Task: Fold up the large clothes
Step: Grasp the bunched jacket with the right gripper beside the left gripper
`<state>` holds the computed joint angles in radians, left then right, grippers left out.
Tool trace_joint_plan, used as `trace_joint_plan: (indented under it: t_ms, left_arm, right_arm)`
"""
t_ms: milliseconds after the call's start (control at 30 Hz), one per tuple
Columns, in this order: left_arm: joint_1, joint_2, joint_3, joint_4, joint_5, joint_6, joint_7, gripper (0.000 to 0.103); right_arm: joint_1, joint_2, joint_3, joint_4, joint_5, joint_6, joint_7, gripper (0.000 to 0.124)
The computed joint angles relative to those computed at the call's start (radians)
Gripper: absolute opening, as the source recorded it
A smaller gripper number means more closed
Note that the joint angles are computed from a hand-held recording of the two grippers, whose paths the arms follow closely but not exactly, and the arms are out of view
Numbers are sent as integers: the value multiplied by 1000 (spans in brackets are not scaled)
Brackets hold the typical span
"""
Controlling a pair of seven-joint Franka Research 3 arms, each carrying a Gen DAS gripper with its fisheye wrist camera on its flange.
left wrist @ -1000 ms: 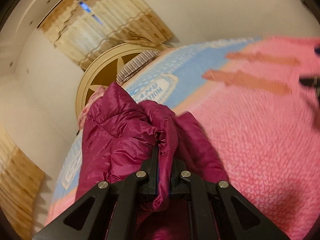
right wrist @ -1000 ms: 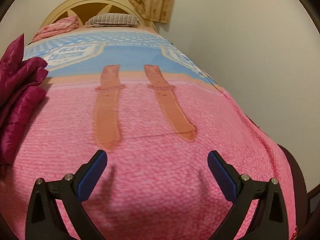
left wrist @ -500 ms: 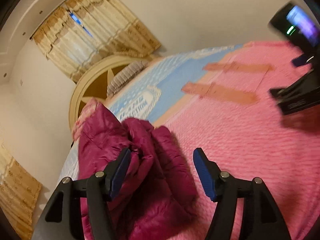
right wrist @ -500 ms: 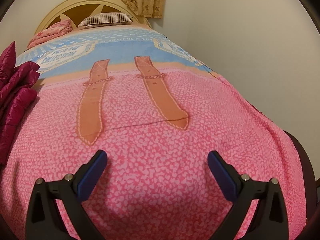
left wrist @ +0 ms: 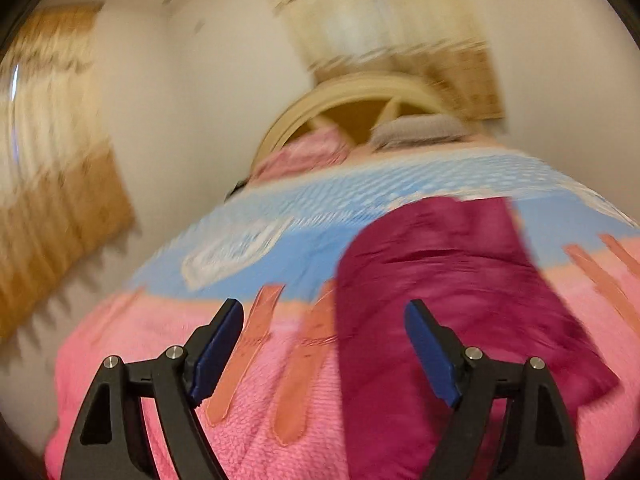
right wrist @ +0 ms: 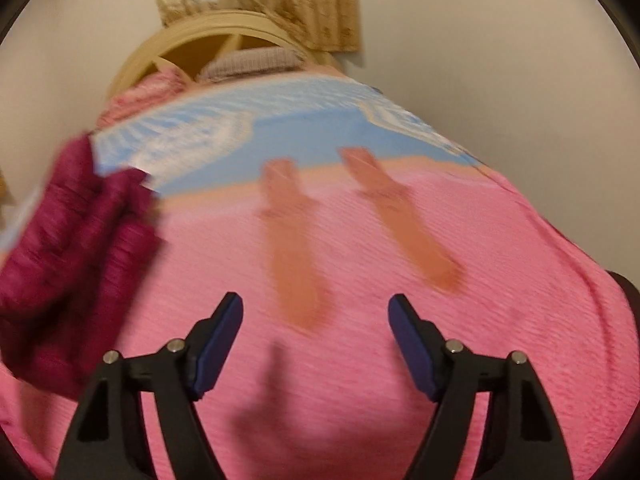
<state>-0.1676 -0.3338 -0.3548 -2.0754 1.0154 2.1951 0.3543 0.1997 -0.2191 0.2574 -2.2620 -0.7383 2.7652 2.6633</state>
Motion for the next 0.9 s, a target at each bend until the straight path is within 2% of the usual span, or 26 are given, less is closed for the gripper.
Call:
trace_joint_plan:
  t_ms: [133, 267, 367, 533, 667, 767, 900]
  left_arm:
    - [18, 85, 26, 67, -31, -29, 10, 83]
    - [-1, 152, 55, 105, -79, -5, 60, 83]
    - [-19, 164, 60, 98, -84, 14, 74, 83]
    - [-20, 147, 77, 74, -77, 57, 57, 83]
    - [7, 166, 97, 110, -85, 73, 61, 83]
    - [18, 205, 104, 153, -77, 79, 74, 83]
    - [7, 271, 115, 214, -112, 70, 126, 83]
  right_arm:
    - [67, 119, 4, 170, 42, 16, -73, 76]
    - [152, 282, -4, 397, 56, -19, -124, 75]
    - [216, 417, -19, 593, 81, -80, -147, 75]
    - [323, 593, -87, 839, 63, -182, -135, 75]
    - [370, 643, -136, 889, 100, -227, -157, 71]
    - [399, 639, -171, 863, 126, -229, -158, 71]
    - [443, 604, -232, 775, 129, -193, -127, 71]
